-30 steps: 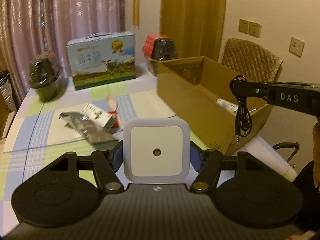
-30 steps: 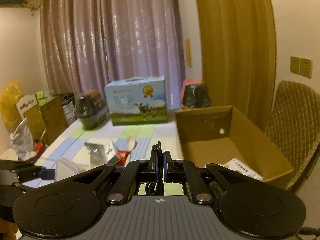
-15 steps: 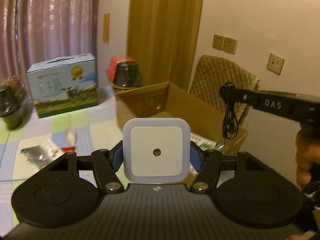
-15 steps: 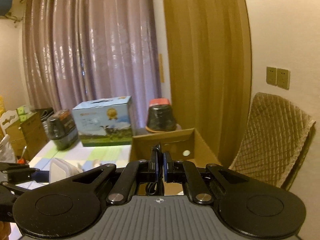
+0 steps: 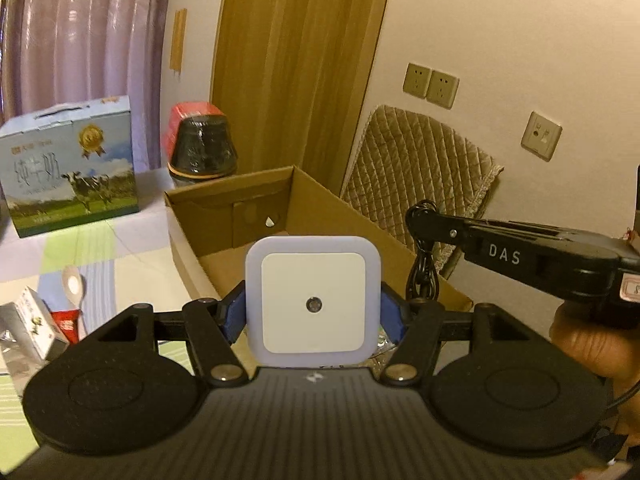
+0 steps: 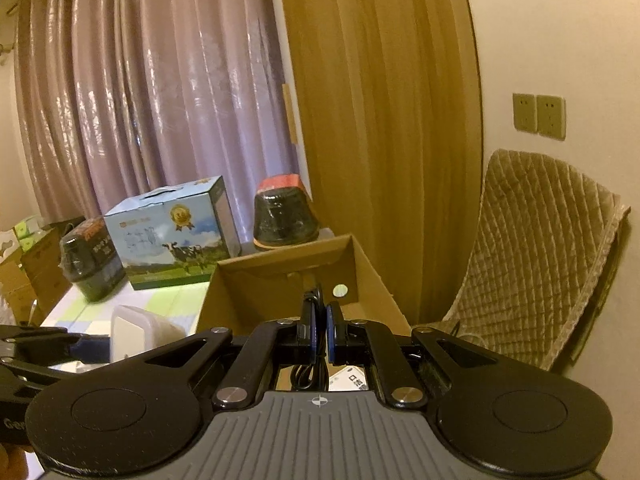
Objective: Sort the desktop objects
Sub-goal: 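Lower both tools into the cardboard box and open them to release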
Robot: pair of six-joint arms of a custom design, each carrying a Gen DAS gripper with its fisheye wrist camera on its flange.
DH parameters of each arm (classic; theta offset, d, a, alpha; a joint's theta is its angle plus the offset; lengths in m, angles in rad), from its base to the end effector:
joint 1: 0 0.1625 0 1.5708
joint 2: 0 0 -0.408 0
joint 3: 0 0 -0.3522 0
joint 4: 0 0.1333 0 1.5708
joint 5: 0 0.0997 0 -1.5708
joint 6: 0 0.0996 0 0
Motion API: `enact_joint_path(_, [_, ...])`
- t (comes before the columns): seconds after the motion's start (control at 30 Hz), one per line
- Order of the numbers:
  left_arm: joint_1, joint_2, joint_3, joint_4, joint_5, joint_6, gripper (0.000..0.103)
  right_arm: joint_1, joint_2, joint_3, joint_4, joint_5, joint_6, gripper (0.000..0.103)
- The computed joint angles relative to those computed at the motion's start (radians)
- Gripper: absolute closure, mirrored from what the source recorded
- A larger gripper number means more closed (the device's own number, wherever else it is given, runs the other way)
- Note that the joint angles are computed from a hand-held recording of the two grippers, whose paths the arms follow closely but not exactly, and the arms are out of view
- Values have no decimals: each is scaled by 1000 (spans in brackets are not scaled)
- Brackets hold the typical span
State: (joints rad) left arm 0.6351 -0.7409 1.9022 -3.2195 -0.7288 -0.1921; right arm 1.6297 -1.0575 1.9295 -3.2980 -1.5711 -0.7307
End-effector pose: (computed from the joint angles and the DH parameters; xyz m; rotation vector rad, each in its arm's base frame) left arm -0.3280 -0.4996 0.1029 0.6367 2.3845 -1.1025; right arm 0.1664 -0.5587 0.2582 1.0128 -2.4312 1.1330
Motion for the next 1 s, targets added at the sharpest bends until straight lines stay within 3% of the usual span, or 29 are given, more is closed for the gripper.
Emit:
enact_joint_path(0.3, [30, 57, -65, 33, -21, 6, 42, -16, 27, -29, 9, -2, 12, 101])
enact_joint_path(0.37, [34, 66, -76, 30, -21, 16, 30, -18, 29, -32, 10, -3, 16, 101])
enact_joint_path(0.73, [22, 17, -24, -16, 41, 25, 30, -12, 34, -33, 32, -3, 20, 101])
enact_joint_path(0.87, [21, -4, 2, -23, 60, 13, 30, -3, 37, -49, 99, -10, 35, 101])
enact_joint_path(0.97, [20, -21, 27, -24, 69, -6, 30, 0, 40, -45, 81, -13, 47, 93])
enact_joint_path(1.0, [19, -27, 36, -27, 72, -12, 30, 0, 39, -42, 70, -12, 52, 84])
